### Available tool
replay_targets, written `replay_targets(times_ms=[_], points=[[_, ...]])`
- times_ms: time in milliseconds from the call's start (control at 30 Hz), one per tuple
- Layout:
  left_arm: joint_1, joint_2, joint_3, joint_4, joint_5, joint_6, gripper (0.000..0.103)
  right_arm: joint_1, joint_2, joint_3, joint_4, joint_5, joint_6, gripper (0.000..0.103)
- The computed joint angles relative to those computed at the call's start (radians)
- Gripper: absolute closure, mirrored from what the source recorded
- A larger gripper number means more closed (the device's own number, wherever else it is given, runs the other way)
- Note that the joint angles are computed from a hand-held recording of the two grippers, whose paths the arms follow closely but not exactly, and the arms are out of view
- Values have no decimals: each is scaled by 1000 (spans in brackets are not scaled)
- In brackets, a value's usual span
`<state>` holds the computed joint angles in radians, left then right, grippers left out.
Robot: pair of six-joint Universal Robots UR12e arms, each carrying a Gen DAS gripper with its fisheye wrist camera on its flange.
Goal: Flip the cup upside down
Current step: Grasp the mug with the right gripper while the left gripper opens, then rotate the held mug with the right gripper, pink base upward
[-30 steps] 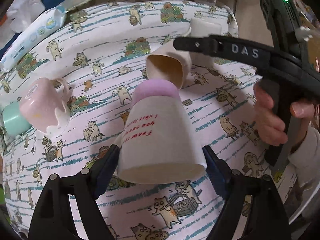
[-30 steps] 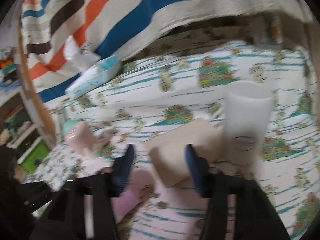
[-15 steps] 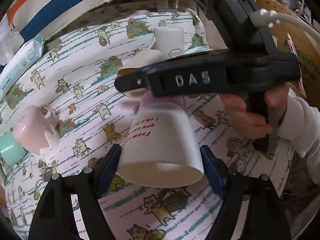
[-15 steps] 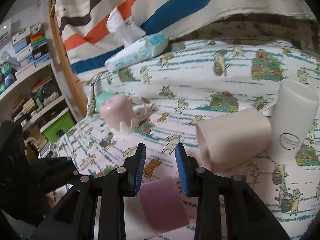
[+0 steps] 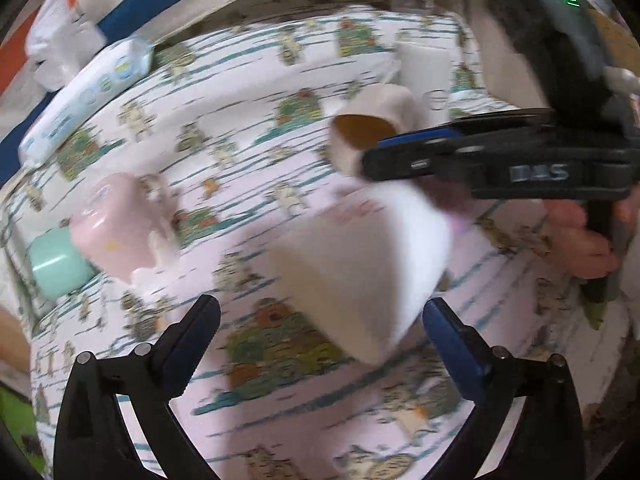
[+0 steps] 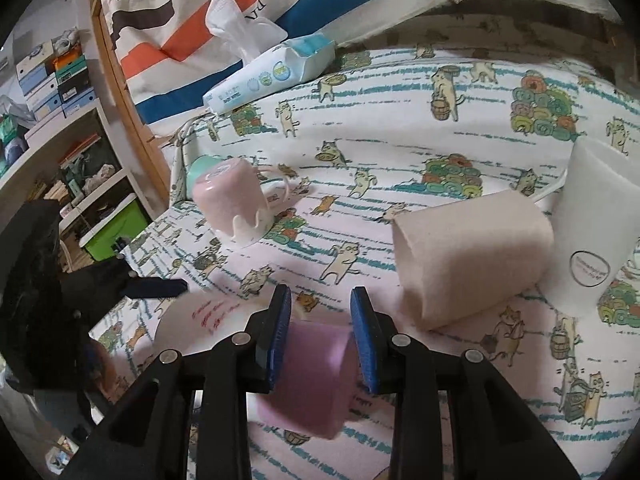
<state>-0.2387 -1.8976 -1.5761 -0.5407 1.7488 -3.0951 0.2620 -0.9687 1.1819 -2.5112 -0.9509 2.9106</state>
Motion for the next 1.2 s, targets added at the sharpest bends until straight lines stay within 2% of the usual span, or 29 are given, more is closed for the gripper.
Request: replay_targets(times_ms=[133, 167, 200, 233, 267, 400, 567, 833, 933, 1033, 1100, 1200], points=[[6, -4, -6, 22, 73, -32, 1, 3, -1, 1, -13, -38, 8, 68], [7, -5, -6, 24, 90, -39, 1, 3, 0, -1, -10, -40, 9, 62], [8, -6, -7, 27, 107, -42, 2, 5, -1, 1, -19, -63, 21, 47], [7, -7, -7, 31, 128, -43, 2, 7, -1, 2, -28, -87, 29, 42], [6, -9, -9, 37, 150, -44, 1, 8, 0, 2, -30, -95, 31, 31], [12, -11, -12, 41, 200, -75, 1, 4, 5, -12, 16, -68, 35, 16], [25, -20, 0, 54, 215, -123, 2, 6, 0, -6, 38, -50, 2, 14], [55, -24, 24, 60, 111, -173, 2, 7, -1, -8, 44, -55, -4, 14], [57, -17, 14, 71, 94, -181, 2, 10, -3, -1, 9, -78, 14, 13], [52, -8, 3, 87, 85, -181, 2, 6, -2, 0, 0, -62, 33, 13], [48, -5, -5, 119, 88, -176, 2, 5, -2, 1, -5, -51, 38, 13], [43, -3, -26, 225, 105, -153, 1, 5, -5, 12, -35, -52, 49, 12]])
